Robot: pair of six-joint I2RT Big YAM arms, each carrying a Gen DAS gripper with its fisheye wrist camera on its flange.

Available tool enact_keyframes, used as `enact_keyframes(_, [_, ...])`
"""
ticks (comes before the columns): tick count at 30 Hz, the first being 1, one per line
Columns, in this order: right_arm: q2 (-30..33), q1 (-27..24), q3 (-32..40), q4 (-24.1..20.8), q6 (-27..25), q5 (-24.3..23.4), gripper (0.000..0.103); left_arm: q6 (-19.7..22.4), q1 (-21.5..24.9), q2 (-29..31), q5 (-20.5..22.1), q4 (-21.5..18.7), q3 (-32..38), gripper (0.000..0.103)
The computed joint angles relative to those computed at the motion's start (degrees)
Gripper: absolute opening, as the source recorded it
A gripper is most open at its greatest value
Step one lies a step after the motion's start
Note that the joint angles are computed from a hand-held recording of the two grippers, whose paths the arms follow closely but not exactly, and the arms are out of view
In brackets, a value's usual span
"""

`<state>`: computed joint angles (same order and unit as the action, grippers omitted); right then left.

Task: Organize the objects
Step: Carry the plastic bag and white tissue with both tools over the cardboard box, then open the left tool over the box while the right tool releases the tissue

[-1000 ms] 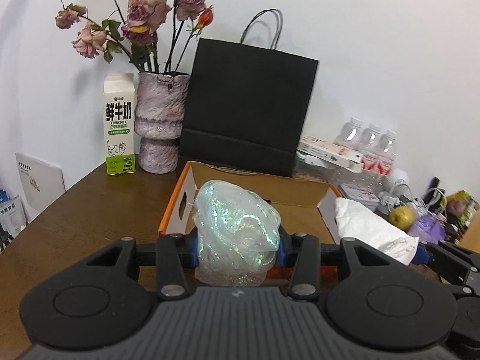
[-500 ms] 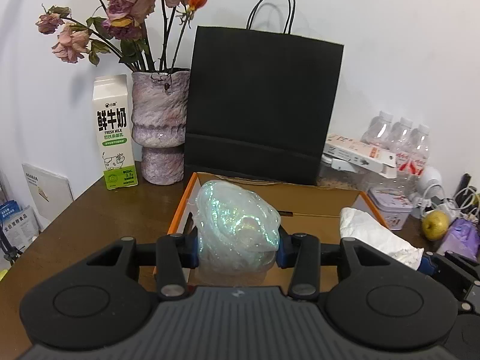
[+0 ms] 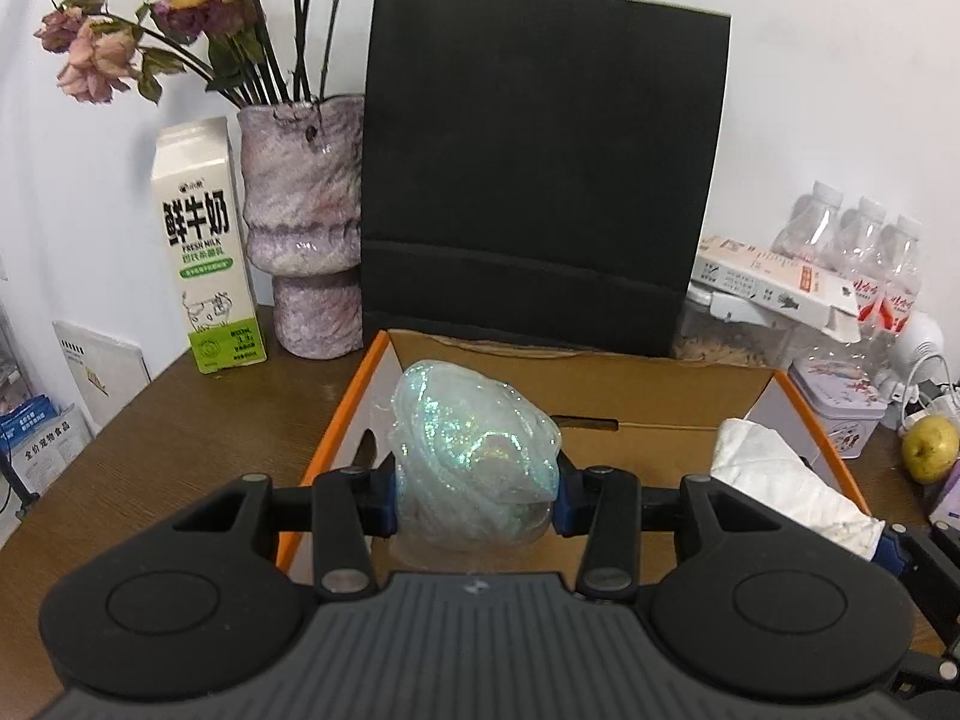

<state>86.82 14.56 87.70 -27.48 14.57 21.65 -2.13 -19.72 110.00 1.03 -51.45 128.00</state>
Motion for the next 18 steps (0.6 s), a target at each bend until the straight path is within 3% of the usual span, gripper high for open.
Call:
enact_keyframes(5, [0.94,-0.16,-0.35,0.44,-0.66,1.97,0.055,-0.04,-0.29,1.07,-0.42,0.55,0.52,0.045])
enact_keyframes(9, [1.59,-0.28,0.1,-0.42,0.03,2.84,0.067,0.53,-0.25,0.88,-0.87,2.15,-0.35,0.047])
enact_keyframes(10, [1.59,-0.32,0.08,-0.29,0.25,3.17,0.07,0.45,-0.28,0.79,-1.5,2.81,-0.69,0.052])
enact_keyframes(12, [1.55,-0.32,0.0,-0.15,0.48,4.25,0.081,0.04,-0.03,0.35,-1.11,4.24,-1.74,0.075])
enact_keyframes(13, [1.62,-0.32,0.06,-0.28,0.55,4.71,0.083,-0.21,0.1,-0.18,-1.04,5.58,-2.87,0.095])
enact_keyframes(14, [1.77,-0.38,0.34,-0.8,0.67,4.81,0.09,-0.49,0.13,-0.99,-1.76,7.55,-4.52,0.103])
enact_keyframes(16, [2.18,-0.45,0.96,-2.02,1.34,5.0,0.101,-0.73,0.33,-2.56,-2.22,11.36,-7.59,0.103])
enact_keyframes(18, [2.18,-0.46,0.97,-2.23,1.49,5.28,0.103,-1.33,0.67,-2.59,-1.38,10.92,-7.45,0.103])
